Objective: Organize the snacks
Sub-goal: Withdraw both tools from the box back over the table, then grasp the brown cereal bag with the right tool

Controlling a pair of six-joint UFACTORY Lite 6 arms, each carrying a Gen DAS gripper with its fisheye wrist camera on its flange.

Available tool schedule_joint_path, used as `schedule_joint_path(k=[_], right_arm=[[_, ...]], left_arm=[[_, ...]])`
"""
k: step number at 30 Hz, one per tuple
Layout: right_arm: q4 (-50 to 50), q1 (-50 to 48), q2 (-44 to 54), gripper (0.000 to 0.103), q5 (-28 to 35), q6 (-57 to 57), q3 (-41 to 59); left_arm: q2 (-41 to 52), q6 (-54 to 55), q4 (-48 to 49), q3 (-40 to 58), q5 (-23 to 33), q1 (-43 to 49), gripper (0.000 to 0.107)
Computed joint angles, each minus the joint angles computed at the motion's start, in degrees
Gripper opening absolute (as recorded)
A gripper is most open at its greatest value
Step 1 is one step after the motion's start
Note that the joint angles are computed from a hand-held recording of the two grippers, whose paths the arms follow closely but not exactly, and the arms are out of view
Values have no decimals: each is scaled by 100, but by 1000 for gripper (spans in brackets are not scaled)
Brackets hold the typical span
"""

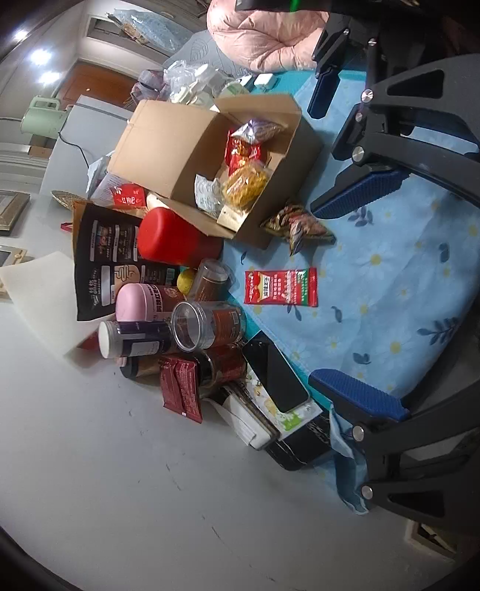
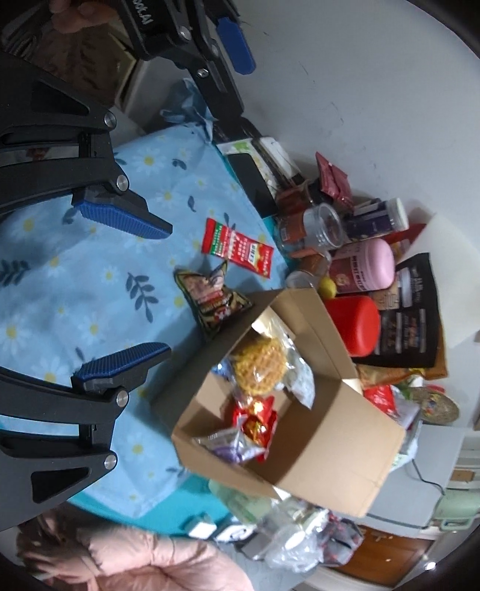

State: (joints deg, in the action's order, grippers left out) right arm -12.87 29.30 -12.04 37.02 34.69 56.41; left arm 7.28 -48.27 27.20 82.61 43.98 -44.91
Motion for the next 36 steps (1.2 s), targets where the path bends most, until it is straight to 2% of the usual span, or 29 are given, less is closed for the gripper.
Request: schedule_joint_path(k=[6, 11, 18, 23, 25, 28, 30, 31, 32, 36], right_arm=[[730, -414, 1099, 64, -790, -430, 266], [1348, -718, 2112, 64, -1113, -810, 736], [2560, -1172, 3419, 63, -1349, -1761, 1594], [2921, -1393, 4275, 63, -1263, -1872, 2259], [3372, -1491, 4483, 63, -1253, -2242, 2377], [3517, -1562, 4667, 63, -1230, -2262, 2503], [3798, -1629, 4748, 59, -1200, -2460, 2546], [3892, -1663, 4793, 50, -1175, -2547, 2574], [3935, -1681, 4826, 47, -1161, -2633, 2602], [3621, -1644, 4735, 38, -1142, -2591, 2579]], left_arm=[[535, 606, -308, -87, -703, 581, 84], [1260, 1182, -844, 99, -1162, 1012, 84], [2402, 1971, -1219, 857, -1368, 1299, 84], [3377, 2928, -1964, 1901, -1131, 1516, 84], [3750, 3322, -2286, 2356, -1022, 1591, 84], [4281, 3744, -2643, 3027, -824, 1661, 84], [4663, 3974, -2852, 3548, -620, 1694, 84], [4853, 4070, -2954, 3820, -516, 1708, 84], [5101, 4169, -3059, 4181, -377, 1716, 84], [6119, 4326, -3137, 5715, 264, 1665, 84]])
